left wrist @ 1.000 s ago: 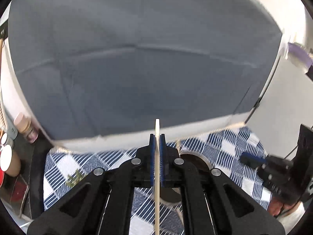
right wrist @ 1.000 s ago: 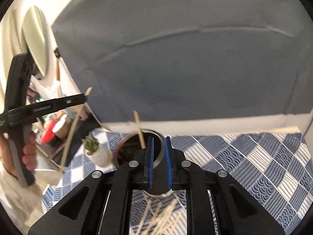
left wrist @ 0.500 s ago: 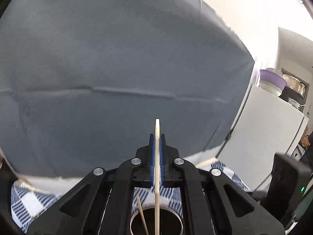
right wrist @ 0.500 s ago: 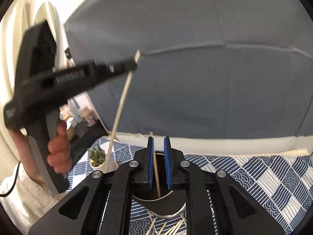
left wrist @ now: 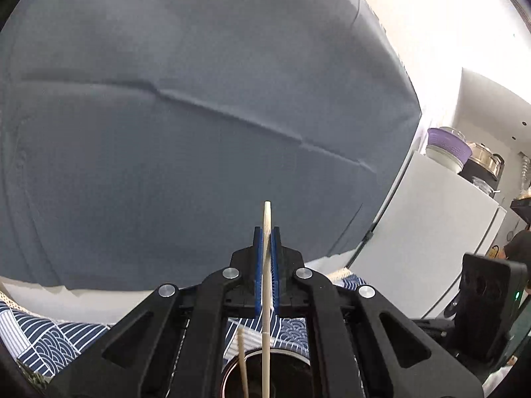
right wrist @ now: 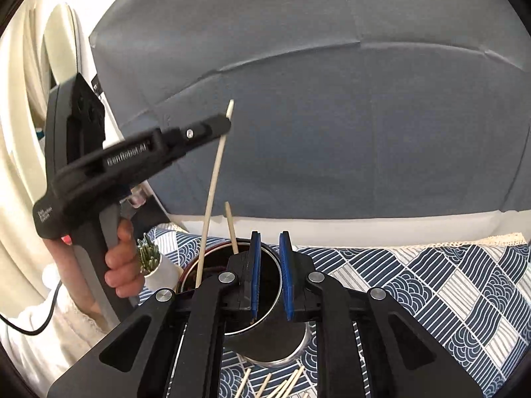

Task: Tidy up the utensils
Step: 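Drop the skewers into the black holder from both tools, opening their fingers, then lower both tools to the remaining skewers and close each on one skewer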

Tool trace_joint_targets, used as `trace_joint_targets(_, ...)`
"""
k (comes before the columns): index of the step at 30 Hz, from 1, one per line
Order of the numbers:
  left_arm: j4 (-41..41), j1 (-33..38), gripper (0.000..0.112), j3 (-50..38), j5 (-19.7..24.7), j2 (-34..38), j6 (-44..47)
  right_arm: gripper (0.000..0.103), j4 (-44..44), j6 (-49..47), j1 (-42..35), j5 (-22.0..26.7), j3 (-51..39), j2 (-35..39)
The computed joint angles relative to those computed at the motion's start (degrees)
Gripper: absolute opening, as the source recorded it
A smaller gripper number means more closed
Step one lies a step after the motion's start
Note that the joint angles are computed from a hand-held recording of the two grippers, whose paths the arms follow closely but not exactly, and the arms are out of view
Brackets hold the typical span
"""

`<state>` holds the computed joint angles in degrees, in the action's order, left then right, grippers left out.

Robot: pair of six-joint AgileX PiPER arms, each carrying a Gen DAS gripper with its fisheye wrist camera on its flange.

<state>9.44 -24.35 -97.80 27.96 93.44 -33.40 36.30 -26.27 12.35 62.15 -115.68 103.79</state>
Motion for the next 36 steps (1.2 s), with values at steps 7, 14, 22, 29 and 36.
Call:
trace_joint_targets(7,5.42,-2.12,0.032,6.55,1.32,-6.05,-4.16,0.013,-0.61,0.12,-0.65,-0.15,3.32,-3.16)
trace_joint_targets(14,19.72,-7.04,0.090,11.82,8.94,-12.90,-18.32,0.054,-1.92,2.41,-1.48,-2.51,9.13,-8.26)
trace_joint_targets(22,28.38,-15.42,0.097,17.45,20.45,-19.21,-29.09,0.088,-9.25,6.53,0.97,-8.07,18.04,-15.98)
trace_joint_targets(29,31.38,-24.96,0.097,23.66,30.30,-22.41,-37.50,0.090,-12.58,7.54,1.26,-7.22,25.21,-20.80)
trace_joint_targets(36,27.90,-29.02,0.097,30.40,30.22,-22.54,-44.76,0.091,-14.07,6.86,-0.03,-7.44,35.57,-24.91)
